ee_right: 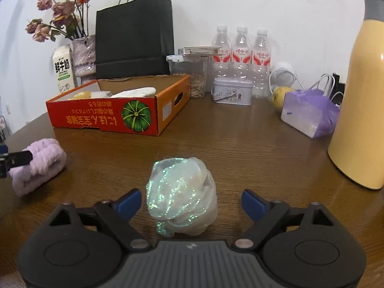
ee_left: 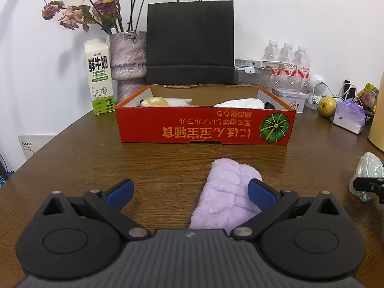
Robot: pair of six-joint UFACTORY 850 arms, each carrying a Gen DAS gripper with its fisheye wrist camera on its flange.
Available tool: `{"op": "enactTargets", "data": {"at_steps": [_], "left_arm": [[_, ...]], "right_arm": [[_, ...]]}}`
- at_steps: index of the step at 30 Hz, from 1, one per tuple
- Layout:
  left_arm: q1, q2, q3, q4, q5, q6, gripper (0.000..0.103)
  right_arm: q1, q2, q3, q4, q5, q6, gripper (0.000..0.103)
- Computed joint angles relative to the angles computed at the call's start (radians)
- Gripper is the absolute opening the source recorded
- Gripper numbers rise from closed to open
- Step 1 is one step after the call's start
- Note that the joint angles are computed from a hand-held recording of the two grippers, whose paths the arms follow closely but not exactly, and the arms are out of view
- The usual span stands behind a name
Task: Organize objects
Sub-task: 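Move the left tool to the lilac towel while the right tool approaches the iridescent plastic bag, then close the right gripper on the plastic bag while the left gripper closes on the lilac towel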
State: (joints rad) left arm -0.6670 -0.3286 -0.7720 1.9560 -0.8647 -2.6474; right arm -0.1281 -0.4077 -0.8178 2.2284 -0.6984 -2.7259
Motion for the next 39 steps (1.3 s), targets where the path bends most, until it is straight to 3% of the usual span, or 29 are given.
{"op": "enactTargets", "data": {"at_steps": [2, 3, 6, 14, 25, 39], "left_arm": [[-0.001, -0.002, -0.001, 0.001, 0.004, 0.004, 0.103], [-0.002, -0.003, -0.002, -0.001, 0.005, 0.008, 0.103], [-0.002, -0.002, -0.001, -0.002, 0.005, 0.007, 0.103], [-0.001, 0.001, 0.004, 0.005, 0.011, 0.004, 0.103], [0.033, 0.01, 0.004, 0.074, 0.079, -0.028, 0.103], [0.076, -0.023, -0.047, 0.12, 0.215, 0.013, 0.103]], "right_arm": [[0.003, 0.005, 0.007, 0.003, -0.003, -0.021, 0.066], [0.004, 0.007, 0.009, -0.008, -0.005, -0.018, 0.051], [0.003, 0.011, 0.016, -0.012, -0.014, -0.024, 0.044], [0.013, 0.036, 0.063, 0.069, -0.078, -0.093, 0.043], [0.058, 0.069, 0.112, 0.131, -0.113, -0.118, 0.043], [0.096, 0.081, 0.127, 0.222, -0.076, -0.156, 0.043]]}}
